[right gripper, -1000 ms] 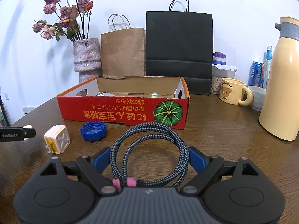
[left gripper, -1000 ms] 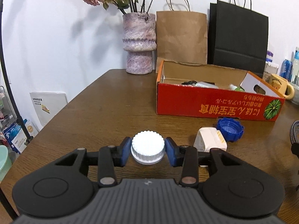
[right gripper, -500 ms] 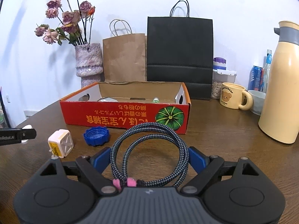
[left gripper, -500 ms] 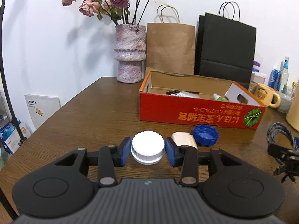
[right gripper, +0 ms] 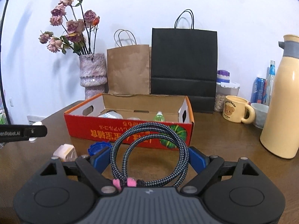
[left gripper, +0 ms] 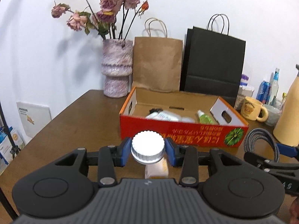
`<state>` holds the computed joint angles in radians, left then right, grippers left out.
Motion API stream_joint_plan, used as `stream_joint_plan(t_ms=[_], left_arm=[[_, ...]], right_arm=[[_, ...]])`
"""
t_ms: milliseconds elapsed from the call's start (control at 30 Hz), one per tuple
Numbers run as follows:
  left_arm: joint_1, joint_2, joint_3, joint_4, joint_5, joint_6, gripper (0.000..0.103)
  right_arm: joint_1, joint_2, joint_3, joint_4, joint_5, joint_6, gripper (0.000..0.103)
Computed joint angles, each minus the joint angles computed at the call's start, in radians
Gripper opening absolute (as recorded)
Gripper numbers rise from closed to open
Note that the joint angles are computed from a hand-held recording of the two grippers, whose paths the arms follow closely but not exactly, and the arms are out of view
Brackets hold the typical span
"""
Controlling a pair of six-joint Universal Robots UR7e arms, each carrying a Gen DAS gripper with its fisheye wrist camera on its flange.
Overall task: Organize rigid objects
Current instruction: 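Carry the white cap and braided cable over the red box with both grippers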
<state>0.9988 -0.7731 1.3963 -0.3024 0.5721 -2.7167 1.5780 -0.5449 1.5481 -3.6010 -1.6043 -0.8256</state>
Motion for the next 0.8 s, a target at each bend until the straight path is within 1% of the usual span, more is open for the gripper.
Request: stream_joint_plan(t_ms=[233,467,800], left_arm=[[0.0,0.018,-0.058,-0.009,0.022,0.031,0.041],[0.017,0.059,-0.151,0.03,0.036,0.016,0.041],[0.048,0.122,-0.299,0.072,0.057,0.017,0.041]], right_arm=[[0.02,0.022,-0.058,0.016,0.006,-0.007,0.087],[0.036,0.06,-0.141,0.039,0.009,0.0,0.087],[0.052,0.135,-0.304,0.108,0.008,0.02,0.087]])
